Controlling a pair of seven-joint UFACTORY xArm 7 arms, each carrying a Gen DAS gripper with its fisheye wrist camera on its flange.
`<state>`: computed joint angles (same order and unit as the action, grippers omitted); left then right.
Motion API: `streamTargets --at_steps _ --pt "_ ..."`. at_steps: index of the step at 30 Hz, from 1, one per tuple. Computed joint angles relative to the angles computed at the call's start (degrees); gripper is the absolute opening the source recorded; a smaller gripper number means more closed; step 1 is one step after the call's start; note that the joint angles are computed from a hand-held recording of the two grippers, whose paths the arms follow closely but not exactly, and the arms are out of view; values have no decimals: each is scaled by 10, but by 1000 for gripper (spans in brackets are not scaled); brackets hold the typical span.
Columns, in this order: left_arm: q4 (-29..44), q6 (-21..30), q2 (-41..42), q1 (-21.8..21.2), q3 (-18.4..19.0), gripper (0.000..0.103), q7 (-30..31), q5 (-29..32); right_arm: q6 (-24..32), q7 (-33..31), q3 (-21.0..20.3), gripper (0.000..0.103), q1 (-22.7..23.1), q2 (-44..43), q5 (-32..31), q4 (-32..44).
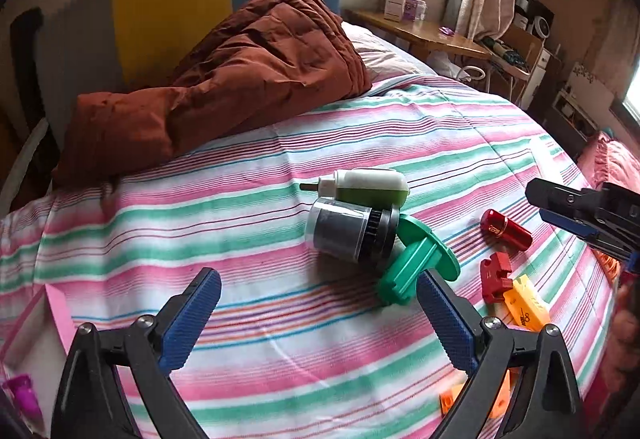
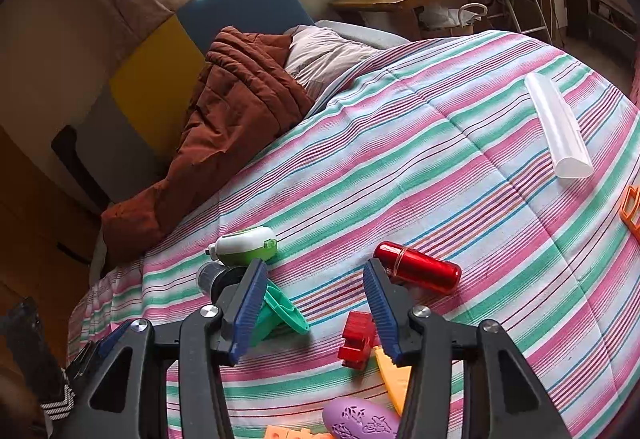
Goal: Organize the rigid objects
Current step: 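Grasp the clear-and-black cylinder jar with the left tool, then lift the cylinder jar with the left tool while the right tool grasps the green spool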
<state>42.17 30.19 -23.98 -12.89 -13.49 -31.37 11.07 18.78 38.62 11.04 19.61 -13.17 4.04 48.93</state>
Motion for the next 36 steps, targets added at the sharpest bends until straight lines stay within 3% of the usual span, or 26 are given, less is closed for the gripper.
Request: streamTargets --at_steps 9,14,15,16,17,23,27,36 --pt "60 -34 117 -7 24 98 47 -3 -4 -44 -18 51 20 9 59 3" --pt "78 -55 153 -12 29 98 56 6 -3 -42 -11 51 13 11 53 6" --pt "79 -60 159 -16 34 89 70 -7 -5 -41 -11 51 12 10 52 5" --pt "80 -61 164 -24 42 66 93 -37 -4 -40 -9 51 11 11 49 5" --pt "80 -56 166 -36 53 66 106 -61 -3 -38 -8 51 10 11 46 6" --pt "-25 -83 66 -19 28 65 23 -55 -2 -36 -7 51 9 10 39 5" --pt "-100 -41 -40 -8 -10 65 -40 -33 0 -43 -9 51 13 11 42 6" --pt "-215 49 -245 -76 -64 65 -135 -55 9 -117 -20 51 40 29 94 19"
